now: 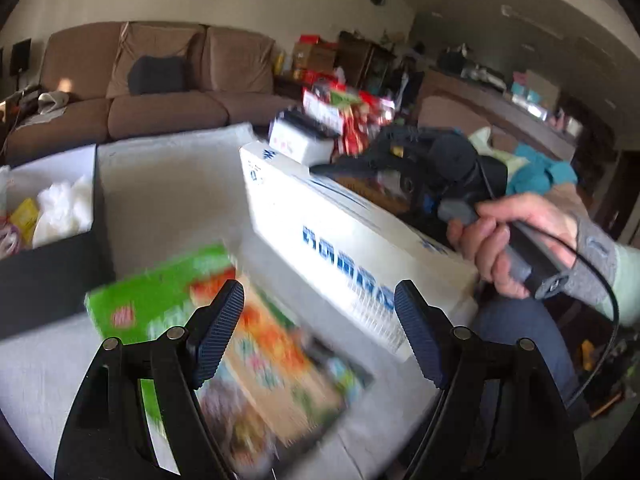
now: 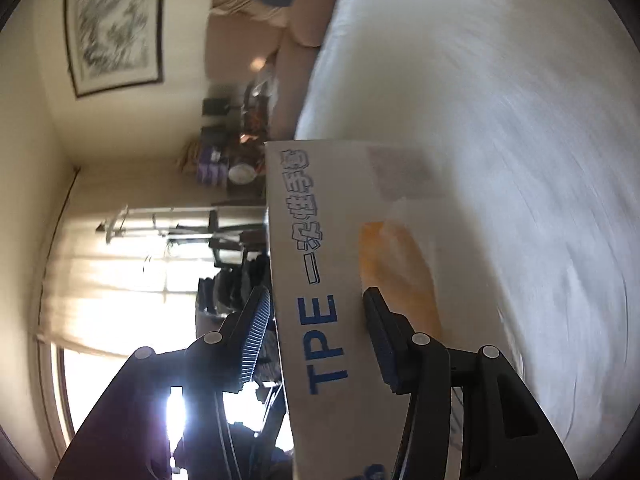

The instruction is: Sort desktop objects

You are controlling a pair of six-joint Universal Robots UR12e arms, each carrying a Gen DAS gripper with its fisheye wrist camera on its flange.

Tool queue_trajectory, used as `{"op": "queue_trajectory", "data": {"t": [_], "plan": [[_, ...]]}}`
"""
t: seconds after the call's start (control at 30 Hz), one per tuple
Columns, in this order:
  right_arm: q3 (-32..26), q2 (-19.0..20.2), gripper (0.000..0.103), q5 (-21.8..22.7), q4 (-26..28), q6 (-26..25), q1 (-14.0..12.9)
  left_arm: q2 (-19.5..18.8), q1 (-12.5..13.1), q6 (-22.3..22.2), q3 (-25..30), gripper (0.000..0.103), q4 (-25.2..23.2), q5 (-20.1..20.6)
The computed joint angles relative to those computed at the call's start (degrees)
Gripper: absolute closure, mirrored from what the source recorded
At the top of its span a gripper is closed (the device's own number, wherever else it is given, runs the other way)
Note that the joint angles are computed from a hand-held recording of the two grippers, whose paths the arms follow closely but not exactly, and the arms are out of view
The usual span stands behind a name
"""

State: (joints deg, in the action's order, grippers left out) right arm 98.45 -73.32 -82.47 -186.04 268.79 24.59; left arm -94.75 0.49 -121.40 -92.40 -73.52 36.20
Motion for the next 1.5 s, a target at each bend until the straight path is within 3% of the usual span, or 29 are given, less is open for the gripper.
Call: {"op": "queue_trajectory", "data": {"t": [0.13, 0.27, 0.37, 0.53, 0.6, 0.77, 0.83, 0.9, 0.97, 1.07, 1.2, 1.33, 1.43, 1.5], "plan": [[-1.8, 1.1, 0.051, -1.1, 2.4, 1.0, 2.4, 2.6, 1.4, -1.4, -2.6, 0.027, -2.0, 5.8], [-3.7, 2.7, 0.051, 0.9, 5.2, 0.4, 2.6, 3.4, 2.8, -10.4, -4.1, 0.027, 0.4, 10.0], [-4.5, 4.0, 0.042, 1.9, 4.7, 1.8, 2.1, 3.0, 4.9, -16.0, -4.0, 0.027, -1.8, 8.6], [-2.8, 2.2, 0.034, -0.4, 4.7, -0.2, 2.2, 3.7, 5.8, -16.9, -5.2, 0.027, -6.3, 6.8], [-2.7, 1.9, 0.029, -1.6, 5.2, -1.2, 2.8, 4.2, 5.5, -18.7, -6.3, 0.027, -5.5, 6.8], [-5.7, 2.9, 0.029, 7.1, 11.6, -10.9, 2.9, 6.0, 4.9, -17.7, -8.8, 0.023, -2.4, 5.1], [-6.3, 5.5, 0.029, 13.6, 5.2, -7.2, 3.0, 6.0, 3.7, -16.6, -9.2, 0.022, 1.1, 6.3], [-7.5, 8.4, 0.029, 18.0, -1.7, -2.7, 3.3, 5.6, 2.8, -18.5, -9.3, 0.018, 4.8, 7.6], [-8.7, 9.7, 0.029, 20.0, -3.0, -2.5, 3.5, 4.6, 2.5, -20.1, -8.5, 0.018, 4.6, 7.0], [-8.4, 9.3, 0.029, 18.2, -2.0, -4.5, 3.8, 2.3, 2.3, -25.9, -7.2, 0.018, 4.8, 7.9], [-6.1, 6.5, 0.028, 15.8, 3.7, -10.1, 3.7, -0.9, 3.4, -29.8, -5.2, 0.02, 0.4, 4.2], [-3.3, 4.2, 0.028, 13.4, 10.0, -11.8, 3.8, -2.4, 3.8, -32.7, -4.8, 0.051, 0.7, 1.7], [-1.6, 4.8, 0.028, 14.0, 6.5, -8.2, 3.9, -2.9, 3.7, -36.1, -5.3, 0.051, 4.3, 1.0], [-1.6, 5.5, 0.028, 13.8, 3.6, -6.6, 4.0, -3.2, 3.4, -38.7, -5.3, 0.042, 7.2, 2.0]]}}
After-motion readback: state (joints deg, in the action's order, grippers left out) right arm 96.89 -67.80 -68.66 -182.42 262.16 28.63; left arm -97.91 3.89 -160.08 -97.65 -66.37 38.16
